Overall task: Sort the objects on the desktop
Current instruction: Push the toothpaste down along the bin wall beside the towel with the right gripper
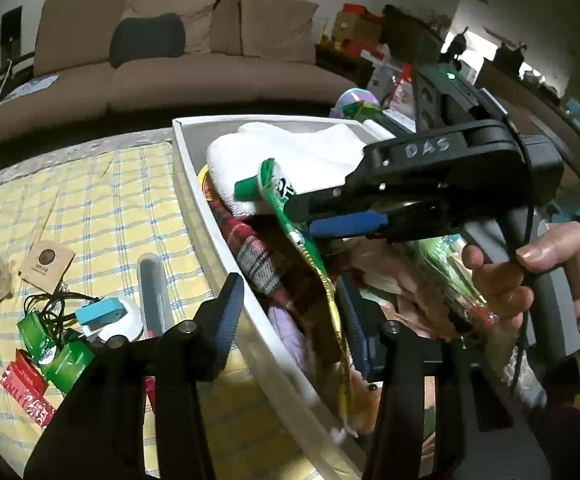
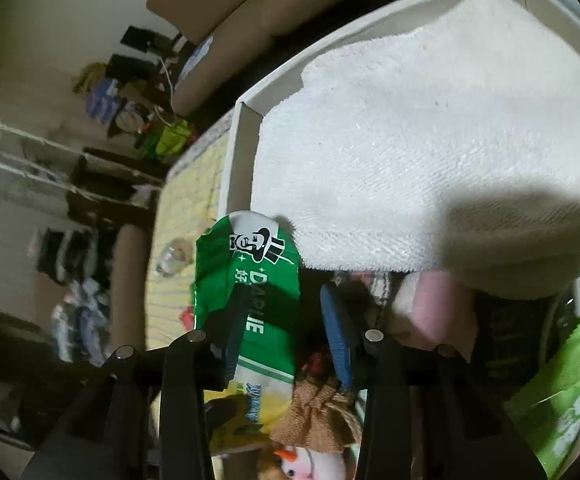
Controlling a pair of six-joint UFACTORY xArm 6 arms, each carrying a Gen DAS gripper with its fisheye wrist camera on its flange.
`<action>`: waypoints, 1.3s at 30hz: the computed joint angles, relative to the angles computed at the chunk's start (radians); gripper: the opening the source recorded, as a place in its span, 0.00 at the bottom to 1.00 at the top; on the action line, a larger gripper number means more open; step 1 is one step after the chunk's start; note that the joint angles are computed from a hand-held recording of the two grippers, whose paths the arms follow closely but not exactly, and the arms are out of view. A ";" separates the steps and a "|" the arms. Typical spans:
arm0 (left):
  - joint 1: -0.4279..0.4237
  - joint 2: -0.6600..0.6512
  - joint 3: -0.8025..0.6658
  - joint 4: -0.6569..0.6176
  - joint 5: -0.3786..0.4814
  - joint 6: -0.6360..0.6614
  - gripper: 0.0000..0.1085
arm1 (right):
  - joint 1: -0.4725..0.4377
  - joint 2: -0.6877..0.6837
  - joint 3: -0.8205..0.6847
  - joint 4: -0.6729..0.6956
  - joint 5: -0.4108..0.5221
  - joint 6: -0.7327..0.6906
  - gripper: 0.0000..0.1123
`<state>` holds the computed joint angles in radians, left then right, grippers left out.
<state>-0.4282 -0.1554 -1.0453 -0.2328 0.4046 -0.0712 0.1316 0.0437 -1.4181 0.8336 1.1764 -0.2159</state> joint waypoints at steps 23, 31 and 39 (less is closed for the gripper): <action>0.042 0.128 -0.177 -0.144 0.084 0.148 0.40 | 0.092 0.023 -0.034 -0.019 -0.091 0.041 0.14; 0.027 0.327 -0.434 -0.048 0.235 0.145 0.48 | 0.004 0.019 -0.046 0.006 -0.126 0.051 0.14; 0.039 0.371 -0.487 -0.023 0.259 0.100 0.48 | 0.000 0.013 -0.074 -0.007 -0.038 0.006 0.14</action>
